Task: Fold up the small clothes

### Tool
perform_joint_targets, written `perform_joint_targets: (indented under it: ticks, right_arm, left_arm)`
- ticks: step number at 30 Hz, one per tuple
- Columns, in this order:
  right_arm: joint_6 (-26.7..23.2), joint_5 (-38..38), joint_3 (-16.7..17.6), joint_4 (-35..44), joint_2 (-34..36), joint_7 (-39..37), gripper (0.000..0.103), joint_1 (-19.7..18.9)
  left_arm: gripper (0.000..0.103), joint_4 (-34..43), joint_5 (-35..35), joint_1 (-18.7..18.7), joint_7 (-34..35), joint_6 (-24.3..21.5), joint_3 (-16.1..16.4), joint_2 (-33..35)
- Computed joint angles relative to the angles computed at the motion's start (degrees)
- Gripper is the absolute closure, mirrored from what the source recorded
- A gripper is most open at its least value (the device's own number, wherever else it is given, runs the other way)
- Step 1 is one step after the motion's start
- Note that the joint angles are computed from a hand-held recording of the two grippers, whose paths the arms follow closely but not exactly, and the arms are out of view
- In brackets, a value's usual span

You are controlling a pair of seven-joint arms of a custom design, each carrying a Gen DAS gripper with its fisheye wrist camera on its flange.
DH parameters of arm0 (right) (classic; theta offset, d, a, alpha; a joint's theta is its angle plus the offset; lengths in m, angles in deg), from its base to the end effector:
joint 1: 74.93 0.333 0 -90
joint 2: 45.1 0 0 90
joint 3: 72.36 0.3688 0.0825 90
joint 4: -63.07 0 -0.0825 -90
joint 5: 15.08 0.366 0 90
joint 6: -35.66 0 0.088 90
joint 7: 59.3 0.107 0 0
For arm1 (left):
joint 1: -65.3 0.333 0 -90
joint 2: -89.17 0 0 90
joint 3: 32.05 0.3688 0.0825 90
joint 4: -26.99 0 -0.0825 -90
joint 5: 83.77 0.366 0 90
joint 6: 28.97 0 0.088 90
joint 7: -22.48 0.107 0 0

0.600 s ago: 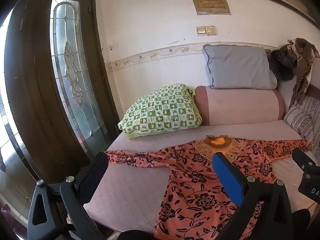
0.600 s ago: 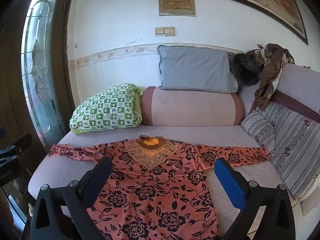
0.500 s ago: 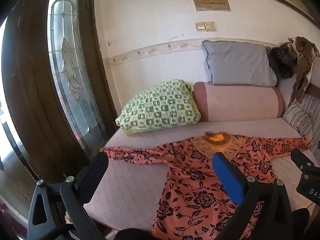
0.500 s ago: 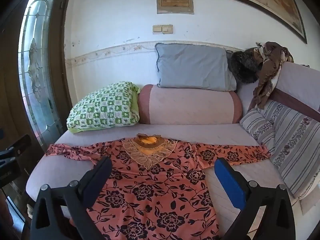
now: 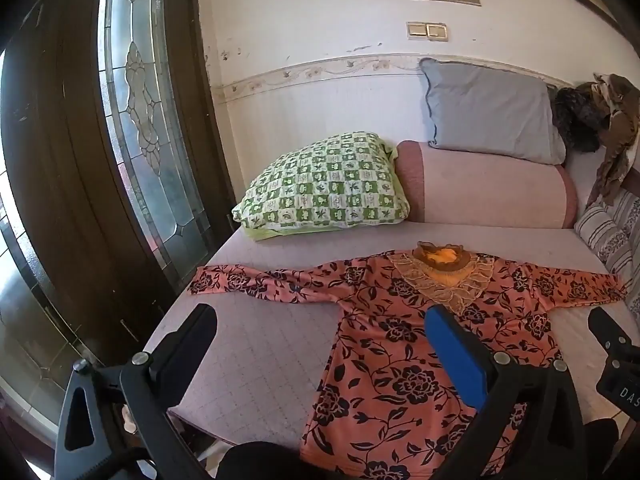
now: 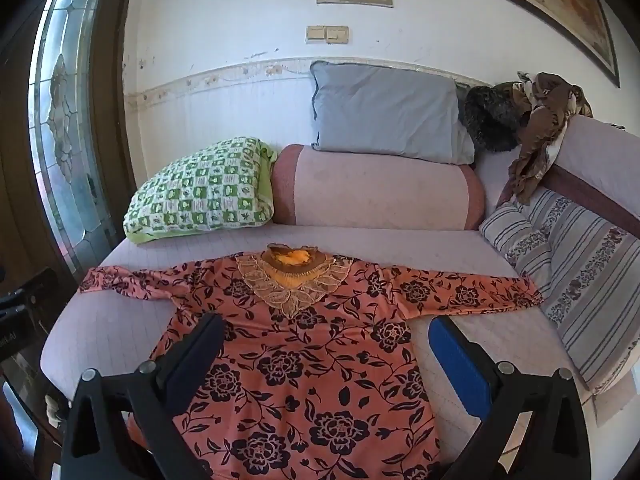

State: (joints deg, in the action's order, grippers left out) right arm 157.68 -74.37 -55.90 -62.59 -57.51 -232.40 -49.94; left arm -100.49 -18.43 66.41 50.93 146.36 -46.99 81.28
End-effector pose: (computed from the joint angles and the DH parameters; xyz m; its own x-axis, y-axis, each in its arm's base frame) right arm 0.3803 0.3002 0.5674 -0.4370 -0.8992 0.0221 -0.5157 0.2303 -0.8253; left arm 0.4731 -0.1978 0.5681 -0.2069 -0.9698 -0.1292 -0.4926 0.2173 -0.8427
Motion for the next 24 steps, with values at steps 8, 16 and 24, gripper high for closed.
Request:
perform_joint_targets:
  ticks: [8, 16, 24]
  right_arm:
    - [0.85, 0.43, -0.52, 0.21, 0.54, -0.68, 0.000, 0.15]
    - [2.21, 0.17, -0.93, 0.99, 1.51, -1.86, 0.000, -0.21]
    - [3.80, -1.45, -1.41, 2.82, 3.43, -2.83, 0.000, 0.13]
  left_arm:
    - [0.000, 0.07, 0.32, 0.79, -0.33, 0.43, 0.56, 0.16]
    - [0.000, 0.64, 2.03, 1.58, -2.13, -0.37, 0.84, 0.11]
    - [0.000, 1.11, 4.63, 1.66, -5.27, -1.70, 1.95, 0.09]
